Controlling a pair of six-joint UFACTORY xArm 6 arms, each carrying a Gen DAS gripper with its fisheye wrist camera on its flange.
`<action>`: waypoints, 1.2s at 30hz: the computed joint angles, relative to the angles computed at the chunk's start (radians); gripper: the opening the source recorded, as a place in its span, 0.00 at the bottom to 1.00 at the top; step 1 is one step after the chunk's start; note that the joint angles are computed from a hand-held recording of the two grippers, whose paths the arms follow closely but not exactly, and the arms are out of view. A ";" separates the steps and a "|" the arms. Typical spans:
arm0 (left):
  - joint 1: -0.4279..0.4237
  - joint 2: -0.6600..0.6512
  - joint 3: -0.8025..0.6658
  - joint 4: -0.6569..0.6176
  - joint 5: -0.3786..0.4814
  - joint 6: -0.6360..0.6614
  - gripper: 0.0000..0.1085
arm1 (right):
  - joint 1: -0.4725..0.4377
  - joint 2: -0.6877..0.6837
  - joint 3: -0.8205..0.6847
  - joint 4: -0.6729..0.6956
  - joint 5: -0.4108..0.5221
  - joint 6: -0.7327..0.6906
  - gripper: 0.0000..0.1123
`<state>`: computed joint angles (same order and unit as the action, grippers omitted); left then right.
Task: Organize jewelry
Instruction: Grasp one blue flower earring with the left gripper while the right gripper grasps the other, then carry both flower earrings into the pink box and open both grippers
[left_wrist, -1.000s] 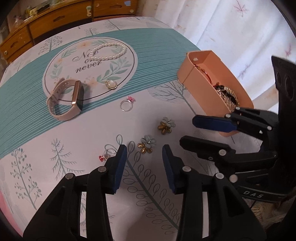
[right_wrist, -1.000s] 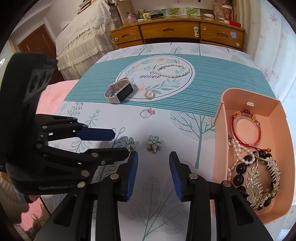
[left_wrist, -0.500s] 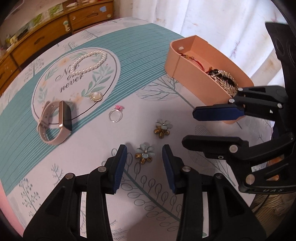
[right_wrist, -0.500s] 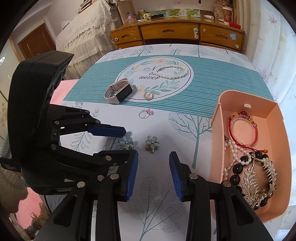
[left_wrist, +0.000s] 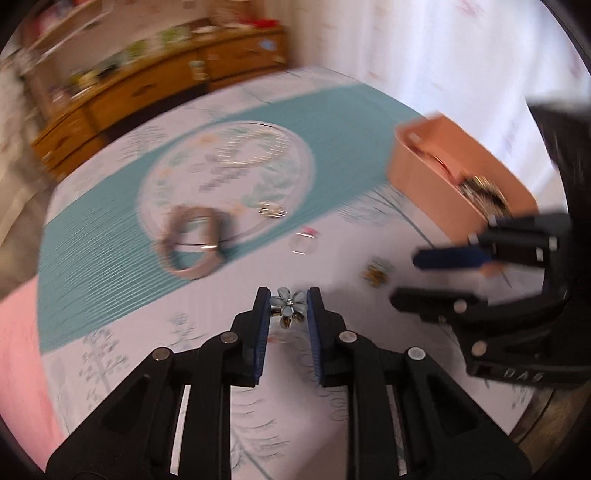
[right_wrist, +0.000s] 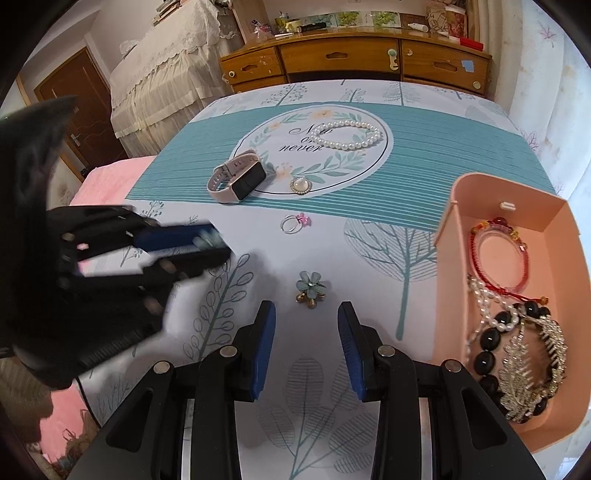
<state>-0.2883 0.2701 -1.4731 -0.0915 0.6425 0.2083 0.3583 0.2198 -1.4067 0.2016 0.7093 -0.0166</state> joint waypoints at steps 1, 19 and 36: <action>0.007 -0.009 0.011 0.008 -0.013 -0.037 0.16 | 0.001 0.009 -0.008 -0.001 0.001 0.002 0.32; 0.054 -0.137 0.123 -0.075 -0.001 -0.170 0.16 | 0.052 0.088 -0.042 -0.231 -0.095 0.144 0.17; -0.078 -0.131 0.010 -0.059 0.058 -0.181 0.16 | -0.157 -0.292 0.268 0.094 -0.221 -0.015 0.17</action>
